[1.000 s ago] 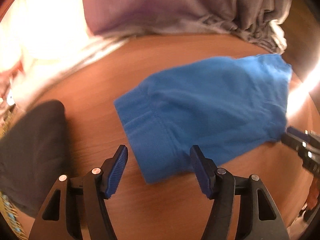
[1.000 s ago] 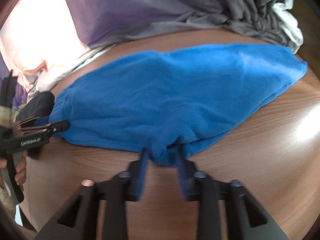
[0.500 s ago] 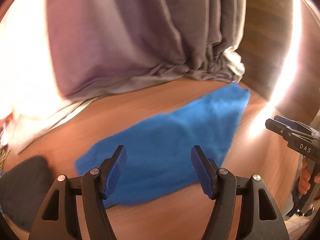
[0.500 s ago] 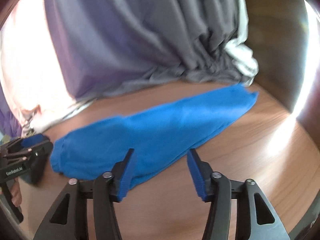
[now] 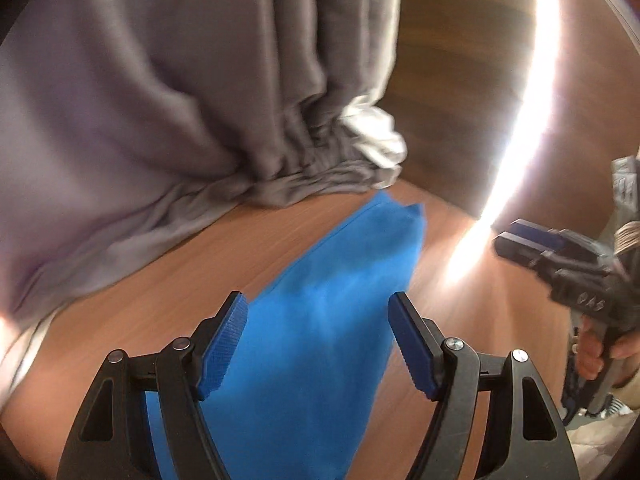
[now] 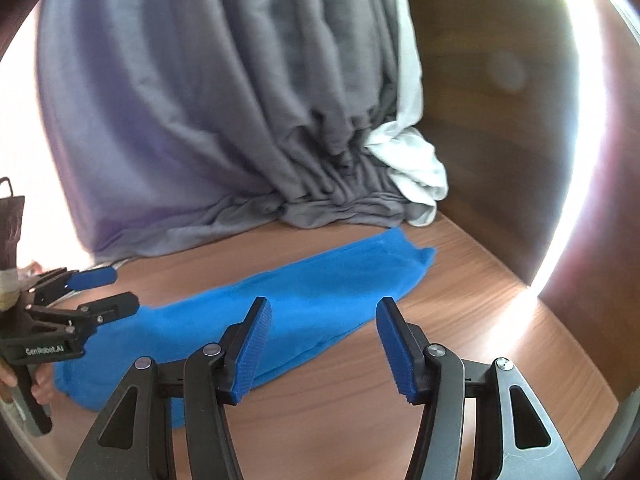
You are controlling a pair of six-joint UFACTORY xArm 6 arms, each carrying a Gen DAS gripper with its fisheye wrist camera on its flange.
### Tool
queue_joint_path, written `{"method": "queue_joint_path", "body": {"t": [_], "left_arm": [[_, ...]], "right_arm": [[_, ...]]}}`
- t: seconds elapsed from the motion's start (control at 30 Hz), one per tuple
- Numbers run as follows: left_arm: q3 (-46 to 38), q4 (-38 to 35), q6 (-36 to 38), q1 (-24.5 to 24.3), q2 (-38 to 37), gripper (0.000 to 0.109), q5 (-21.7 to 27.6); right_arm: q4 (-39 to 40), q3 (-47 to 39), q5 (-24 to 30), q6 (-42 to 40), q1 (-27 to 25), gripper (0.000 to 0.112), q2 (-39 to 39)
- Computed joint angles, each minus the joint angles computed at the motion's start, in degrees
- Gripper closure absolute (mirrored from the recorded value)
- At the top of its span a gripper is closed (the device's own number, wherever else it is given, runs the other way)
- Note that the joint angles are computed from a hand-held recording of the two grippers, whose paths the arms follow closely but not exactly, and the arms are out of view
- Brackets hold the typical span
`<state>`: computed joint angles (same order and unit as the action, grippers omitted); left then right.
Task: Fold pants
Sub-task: 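Move both grippers to the pants end and close the left gripper on it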
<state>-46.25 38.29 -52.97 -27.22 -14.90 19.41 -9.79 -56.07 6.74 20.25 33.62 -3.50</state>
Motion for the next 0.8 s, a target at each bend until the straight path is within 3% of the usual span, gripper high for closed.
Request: {"method": "queue_joint_path", "body": {"t": [0.13, 0.37, 0.63, 0.8], "left_arm": [[-8.08, -10.42, 14.25, 1.64, 9.63, 0.039, -4.47], [-22.27, -28.66, 38.22, 2.01, 24.07, 0.045, -3.42], [-40.27, -47.33, 58.42, 2.43, 39.78, 0.054, 3.08], [-53.19, -52.71, 63.29, 2.76, 49.41, 0.059, 10.02]], "right_arm": [[5.71, -3.65, -0.37, -5.32, -2.25, 0.056, 4.52], [8.87, -12.14, 0.50, -7.16, -5.20, 0.056, 14.43], [17.52, -21.63, 3.07, -8.92, -7.25, 0.057, 24.62], [21.43, -25.96, 3.91, -9.75, -8.27, 0.060, 29.36]]}}
